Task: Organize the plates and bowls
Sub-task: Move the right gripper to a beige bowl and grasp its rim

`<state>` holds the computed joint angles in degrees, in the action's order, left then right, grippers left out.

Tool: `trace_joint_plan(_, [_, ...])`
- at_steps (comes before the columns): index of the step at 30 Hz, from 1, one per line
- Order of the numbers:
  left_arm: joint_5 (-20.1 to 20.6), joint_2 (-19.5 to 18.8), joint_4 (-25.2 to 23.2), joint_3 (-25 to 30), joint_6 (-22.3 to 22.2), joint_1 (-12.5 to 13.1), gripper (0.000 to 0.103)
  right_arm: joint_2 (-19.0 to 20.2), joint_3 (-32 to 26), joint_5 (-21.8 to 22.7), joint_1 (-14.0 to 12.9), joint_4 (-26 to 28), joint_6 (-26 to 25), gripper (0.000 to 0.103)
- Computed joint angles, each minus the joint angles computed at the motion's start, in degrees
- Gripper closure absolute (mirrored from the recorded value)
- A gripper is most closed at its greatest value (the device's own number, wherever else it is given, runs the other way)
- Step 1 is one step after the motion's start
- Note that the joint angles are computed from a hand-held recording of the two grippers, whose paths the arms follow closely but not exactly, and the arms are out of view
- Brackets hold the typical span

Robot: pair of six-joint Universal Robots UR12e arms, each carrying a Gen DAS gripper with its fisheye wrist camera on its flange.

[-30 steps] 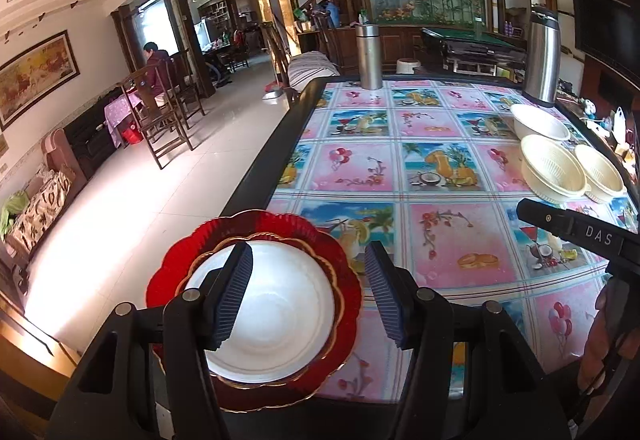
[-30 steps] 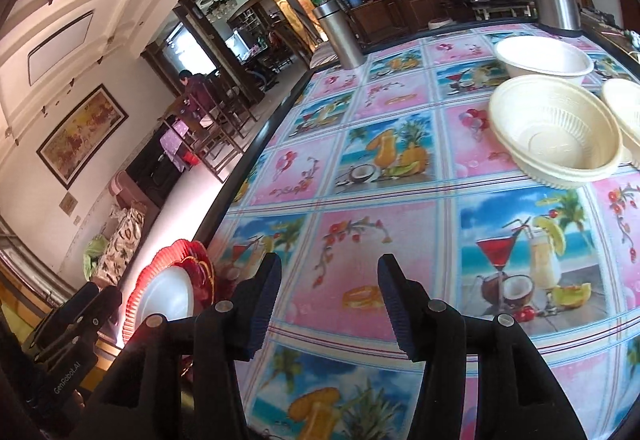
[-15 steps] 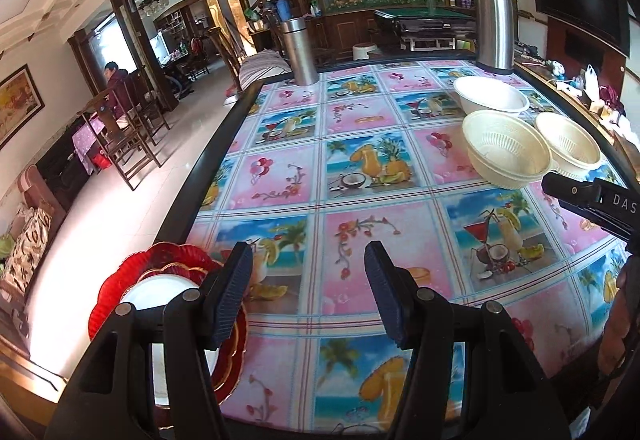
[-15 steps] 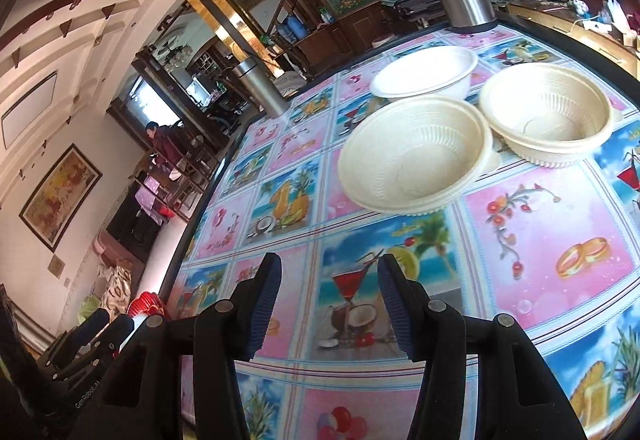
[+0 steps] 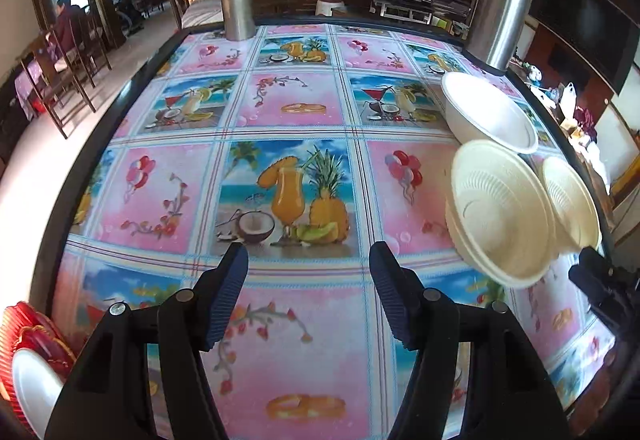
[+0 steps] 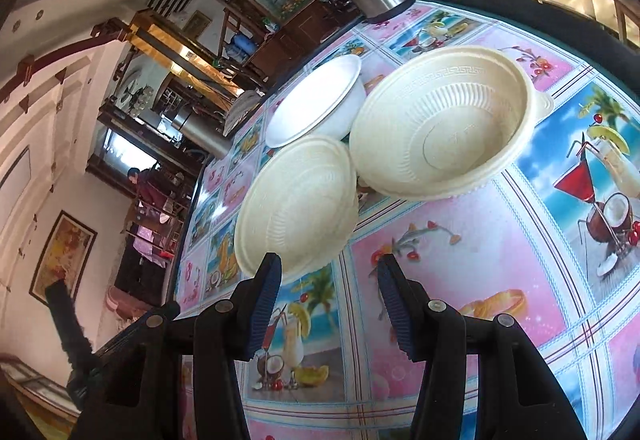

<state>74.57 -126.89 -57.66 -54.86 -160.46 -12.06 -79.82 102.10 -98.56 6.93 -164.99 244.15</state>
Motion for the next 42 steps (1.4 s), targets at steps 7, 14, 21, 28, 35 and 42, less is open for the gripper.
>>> trace_joint_plan(7, [-5.34, -5.23, -10.97, 9.27, -3.84, -0.90, 0.041, 1.86, -0.67, 7.48, -3.41, -2.22, 3.46, 0.049])
trace_joint_plan(14, [-6.72, -7.46, -14.90, 13.19, -4.10, -1.96, 0.041, 2.85, -0.31, 8.01, -4.16, -4.79, 6.53, 0.050])
trace_joint_plan(21, [-7.91, -9.12, -17.33, 15.92, -5.07, -2.61, 0.041, 3.56, 0.16, 8.03, -4.39, -7.16, 6.36, 0.050])
trace_joint_plan(28, [-9.04, -8.96, -17.61, 15.62, -4.73, -2.47, 0.041, 3.67, 0.53, 7.99, -4.20, -8.47, 6.45, 0.049])
trace_joint_plan(35, [-13.06, -10.64, -25.65, 19.11, -2.83, -1.67, 0.041, 4.20, 0.26, 8.98, -4.32, -8.95, 5.96, 0.050])
trace_joint_plan(42, [-14.95, -11.25, -27.88, 20.56, -3.00, -1.04, 0.038, 4.84, -1.18, 4.79, -3.57, -7.09, 4.07, 0.049])
